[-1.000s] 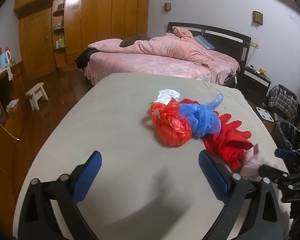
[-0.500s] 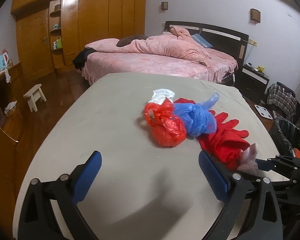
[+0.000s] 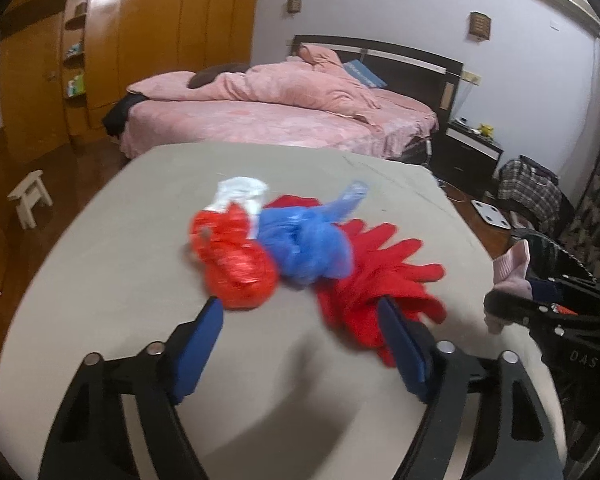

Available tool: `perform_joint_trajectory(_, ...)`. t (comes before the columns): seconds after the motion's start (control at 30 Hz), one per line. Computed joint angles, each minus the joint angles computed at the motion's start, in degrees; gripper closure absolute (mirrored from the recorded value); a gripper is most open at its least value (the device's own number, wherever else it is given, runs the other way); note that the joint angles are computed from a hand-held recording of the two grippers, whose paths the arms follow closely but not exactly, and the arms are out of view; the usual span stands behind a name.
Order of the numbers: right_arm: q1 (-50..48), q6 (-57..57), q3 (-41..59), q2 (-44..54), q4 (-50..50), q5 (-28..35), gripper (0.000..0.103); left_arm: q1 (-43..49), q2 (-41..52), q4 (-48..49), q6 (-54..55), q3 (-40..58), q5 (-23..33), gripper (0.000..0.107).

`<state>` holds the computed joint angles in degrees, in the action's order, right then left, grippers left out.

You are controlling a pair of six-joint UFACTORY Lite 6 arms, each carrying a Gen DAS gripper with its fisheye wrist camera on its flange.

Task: Collect trash
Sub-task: 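Grasp the pink sock with the right tool while the left tool grasps the red glove, then carry the pink sock and red glove over the bin and open both tools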

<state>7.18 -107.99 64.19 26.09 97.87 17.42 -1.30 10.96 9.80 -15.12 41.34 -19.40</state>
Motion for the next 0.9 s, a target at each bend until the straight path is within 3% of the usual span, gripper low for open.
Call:
perform_joint_trajectory(0.3, -4.11, -1.91, -1.2, -0.67, 0.39, 1.45, 0.06, -5.67, 11.26, 1.92, -3.09, 11.28, 2.97, 0.056)
perform_joint_trajectory(0.37, -4.68, -1.86, -1.42, -0.82, -0.08, 1.61, 0.06, -6.02, 13.43, 4.55, -5.93, 13.62, 3.96, 0.066)
perform_joint_trajectory(0.47, -5.8, -1.31, -1.59, -0.94, -0.64, 2.11, 0.06, -6.48, 15.0, 5.76, -7.11, 15.33, 4.96, 0.098)
perform_joint_trajectory(0.5, -6.15, -0.79, -1.49, -0.99, -1.14, 2.29, 0.06, -6.35, 14.87, 7.71, -8.94, 15.16, 4.57, 0.101)
perform_joint_trajectory(0.9, -8.02, 0.24, -2.76, -4.74, -1.96, 4.51, 0.06, -6.51, 0.79, 14.55, -17.37, 8.21, 3.17, 0.105)
